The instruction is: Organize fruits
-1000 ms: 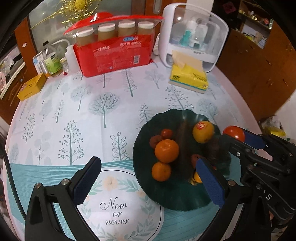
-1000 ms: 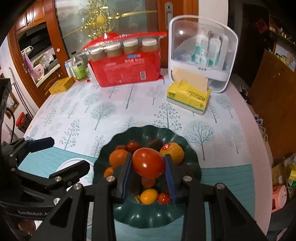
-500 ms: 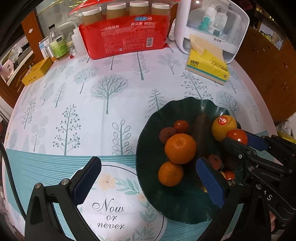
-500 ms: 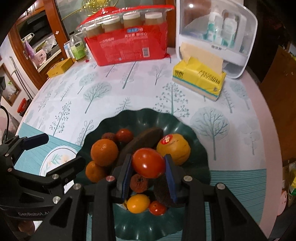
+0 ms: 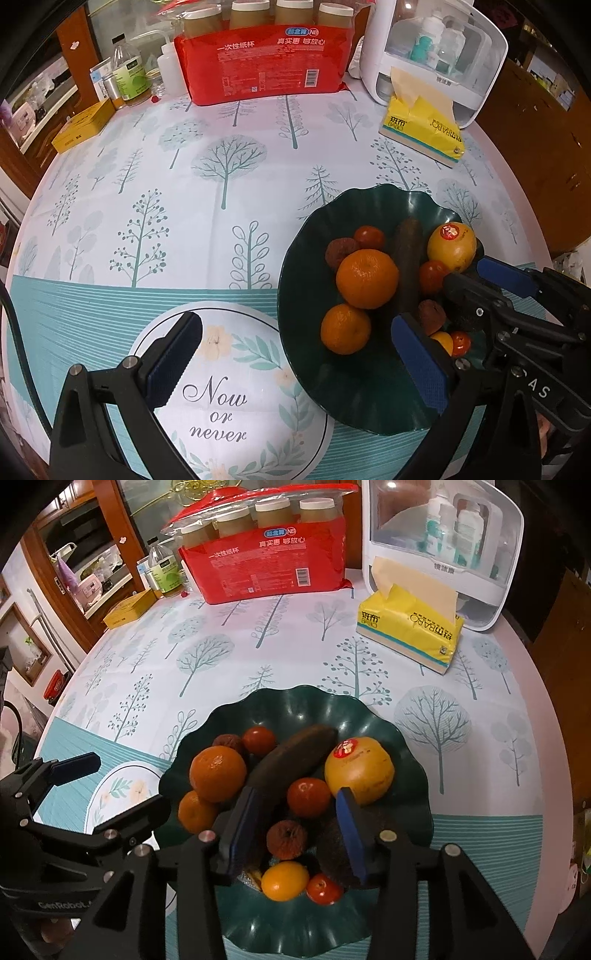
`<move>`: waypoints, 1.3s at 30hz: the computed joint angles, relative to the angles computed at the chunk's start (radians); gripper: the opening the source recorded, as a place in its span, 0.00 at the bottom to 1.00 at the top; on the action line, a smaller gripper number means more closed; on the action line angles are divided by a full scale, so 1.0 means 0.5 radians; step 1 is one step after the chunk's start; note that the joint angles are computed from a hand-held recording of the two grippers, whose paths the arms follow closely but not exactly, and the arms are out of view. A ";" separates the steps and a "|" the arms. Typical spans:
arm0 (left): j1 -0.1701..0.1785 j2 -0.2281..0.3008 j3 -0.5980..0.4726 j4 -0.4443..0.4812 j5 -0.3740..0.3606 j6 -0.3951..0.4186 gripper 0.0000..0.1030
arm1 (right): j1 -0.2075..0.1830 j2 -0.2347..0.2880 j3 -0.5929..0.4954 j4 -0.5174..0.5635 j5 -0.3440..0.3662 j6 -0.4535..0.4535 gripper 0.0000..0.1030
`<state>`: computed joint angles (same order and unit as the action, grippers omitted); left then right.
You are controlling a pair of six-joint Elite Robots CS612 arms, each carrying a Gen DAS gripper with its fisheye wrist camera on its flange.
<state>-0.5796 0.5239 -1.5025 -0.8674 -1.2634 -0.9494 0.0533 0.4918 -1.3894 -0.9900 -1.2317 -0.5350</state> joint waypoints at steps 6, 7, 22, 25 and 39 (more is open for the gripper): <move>-0.016 0.008 -0.045 0.021 0.012 -0.029 0.99 | -0.002 0.005 -0.037 0.014 0.007 -0.022 0.44; -0.019 0.009 -0.054 0.025 0.012 -0.033 0.99 | -0.003 0.006 -0.045 0.017 0.009 -0.023 0.44; -0.082 0.032 -0.203 0.102 0.059 -0.069 0.99 | -0.015 0.045 -0.213 0.100 0.017 -0.007 0.44; -0.090 0.036 -0.235 0.124 0.048 -0.066 0.99 | -0.017 0.054 -0.250 0.126 0.016 0.009 0.44; -0.181 0.001 -0.404 0.362 0.177 0.001 0.99 | -0.019 0.085 -0.495 0.311 -0.015 0.217 0.44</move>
